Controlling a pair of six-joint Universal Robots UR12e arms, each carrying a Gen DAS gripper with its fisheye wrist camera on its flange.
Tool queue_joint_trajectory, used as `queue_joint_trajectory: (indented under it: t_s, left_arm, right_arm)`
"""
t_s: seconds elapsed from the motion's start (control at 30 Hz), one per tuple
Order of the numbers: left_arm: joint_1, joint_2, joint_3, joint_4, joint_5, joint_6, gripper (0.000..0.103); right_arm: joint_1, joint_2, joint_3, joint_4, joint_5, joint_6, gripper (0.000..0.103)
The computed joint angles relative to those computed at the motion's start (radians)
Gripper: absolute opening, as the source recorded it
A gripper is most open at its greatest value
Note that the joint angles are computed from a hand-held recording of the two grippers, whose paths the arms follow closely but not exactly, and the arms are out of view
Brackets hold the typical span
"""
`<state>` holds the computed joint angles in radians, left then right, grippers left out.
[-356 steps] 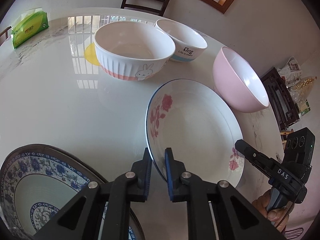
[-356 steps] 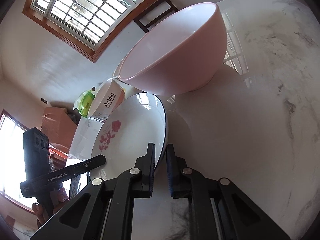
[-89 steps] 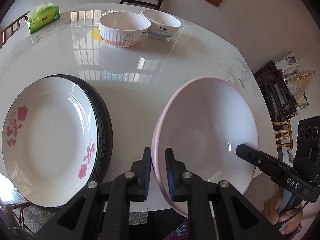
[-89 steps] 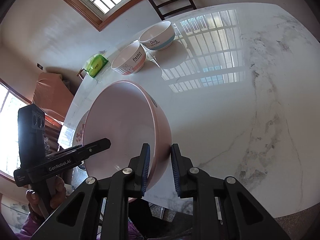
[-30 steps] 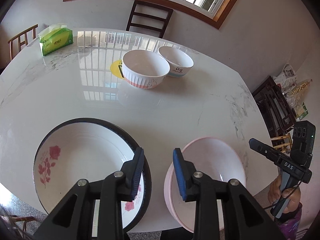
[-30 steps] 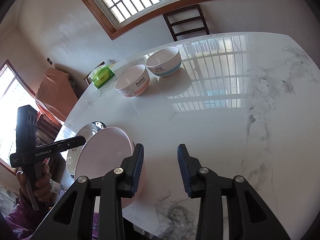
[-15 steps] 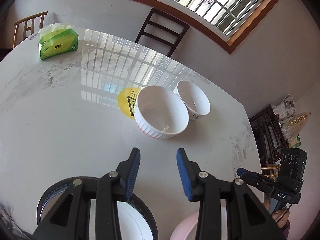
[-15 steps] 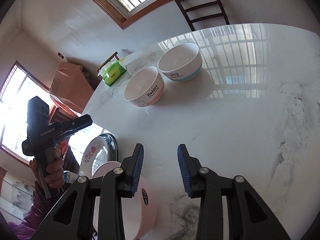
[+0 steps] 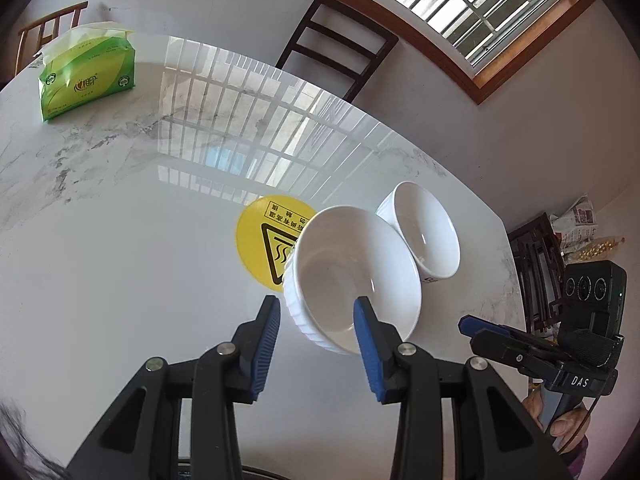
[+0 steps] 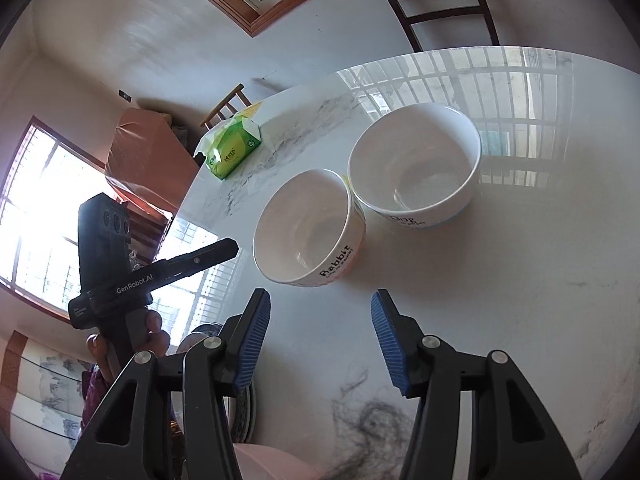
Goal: Organize plates and bowls
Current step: 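Close both grippers on the rim of the white rabbit-print bowl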
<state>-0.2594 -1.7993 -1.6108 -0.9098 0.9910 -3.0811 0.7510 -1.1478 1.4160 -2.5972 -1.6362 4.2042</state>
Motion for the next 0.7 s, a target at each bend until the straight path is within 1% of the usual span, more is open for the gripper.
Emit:
queue_joint_trajectory:
  t_s: [0.03, 0.1, 0.2, 0.3, 0.37, 0.47, 0.53, 0.57, 0.6, 0.63, 0.7]
  left_arm:
    - [-0.003, -0.004, 0.004, -0.004, 0.0, 0.006, 0.039]
    - [-0.013, -0.009, 0.011, 0.001, 0.03, 0.015, 0.039]
    - [-0.022, -0.022, 0.017, 0.013, 0.056, 0.014, 0.039]
    - [-0.03, -0.038, 0.031, -0.009, 0.072, 0.025, 0.039]
    - [-0.029, -0.044, 0.033, -0.024, 0.072, 0.023, 0.039]
    - [-0.028, -0.055, 0.038, -0.045, 0.067, 0.001, 0.037]
    - [-0.027, -0.059, 0.035, -0.058, 0.057, 0.011, 0.037]
    - [-0.028, -0.061, 0.035, -0.061, 0.054, 0.019, 0.03]
    - [-0.031, -0.063, 0.036, -0.062, 0.058, 0.027, 0.027]
    - [-0.038, -0.061, 0.034, -0.047, 0.082, 0.029, 0.026]
    - [-0.055, -0.055, 0.027, -0.015, 0.148, 0.034, 0.019]
  right_arm:
    - [-0.004, 0.006, -0.007, 0.011, 0.005, -0.002, 0.052]
    - [-0.011, 0.017, -0.018, 0.03, 0.009, -0.003, 0.052]
    - [-0.02, 0.031, -0.027, 0.034, 0.026, 0.0, 0.052]
    - [-0.028, 0.048, -0.042, 0.039, 0.039, 0.0, 0.052]
    - [-0.033, 0.058, -0.05, 0.043, 0.038, 0.006, 0.052]
    - [-0.04, 0.074, -0.063, 0.043, 0.059, 0.006, 0.052]
    - [-0.04, 0.086, -0.08, 0.068, 0.058, 0.001, 0.048]
    - [-0.042, 0.091, -0.085, 0.075, 0.06, -0.004, 0.044]
    - [-0.042, 0.097, -0.094, 0.088, 0.058, -0.006, 0.038]
    - [-0.041, 0.102, -0.101, 0.106, 0.056, -0.015, 0.032]
    - [-0.036, 0.111, -0.12, 0.134, 0.035, -0.06, 0.027]
